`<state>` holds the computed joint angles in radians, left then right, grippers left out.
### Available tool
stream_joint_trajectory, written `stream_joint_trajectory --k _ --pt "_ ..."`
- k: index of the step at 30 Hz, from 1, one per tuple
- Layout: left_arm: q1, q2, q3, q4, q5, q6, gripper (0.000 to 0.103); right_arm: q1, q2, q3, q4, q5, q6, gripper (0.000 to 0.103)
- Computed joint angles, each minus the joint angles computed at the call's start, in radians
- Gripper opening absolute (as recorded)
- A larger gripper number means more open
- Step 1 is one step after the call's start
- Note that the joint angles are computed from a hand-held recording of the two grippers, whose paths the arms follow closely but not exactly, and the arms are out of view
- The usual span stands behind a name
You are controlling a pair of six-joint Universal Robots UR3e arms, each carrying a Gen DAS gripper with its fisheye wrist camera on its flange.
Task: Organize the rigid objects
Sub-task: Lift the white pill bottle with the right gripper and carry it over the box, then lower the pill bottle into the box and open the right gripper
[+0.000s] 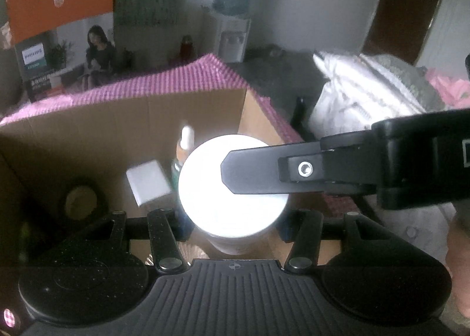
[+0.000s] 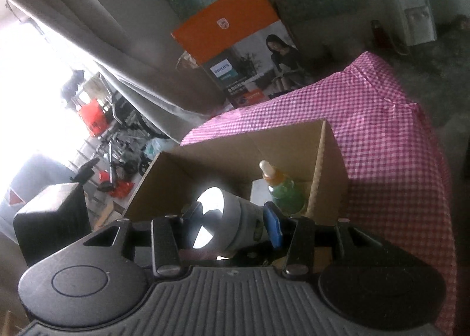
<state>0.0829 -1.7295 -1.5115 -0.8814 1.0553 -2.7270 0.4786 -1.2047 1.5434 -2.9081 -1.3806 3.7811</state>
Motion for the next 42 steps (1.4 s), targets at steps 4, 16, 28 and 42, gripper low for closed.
stream_joint_trajectory --k 4,16,28,42 --pt "-0.026 -0.019 0.03 -0.034 0.05 -0.008 0.052 -0.004 -0.007 0.026 0.005 -0.006 0.001 0.049" --pt "-0.003 0.066 -0.086 0.103 -0.001 0.005 0.088 0.033 -0.051 0.072 -0.043 -0.11 -0.003 0.056" --pt "0.314 0.518 -0.387 0.107 -0.273 -0.013 0.103 0.26 -0.174 0.133 -0.178 -0.487 0.031 0.083" --pt "0.657 0.872 -0.437 -0.279 -0.172 0.114 0.103 0.587 -0.009 -0.159 0.202 -0.964 0.158 0.103"
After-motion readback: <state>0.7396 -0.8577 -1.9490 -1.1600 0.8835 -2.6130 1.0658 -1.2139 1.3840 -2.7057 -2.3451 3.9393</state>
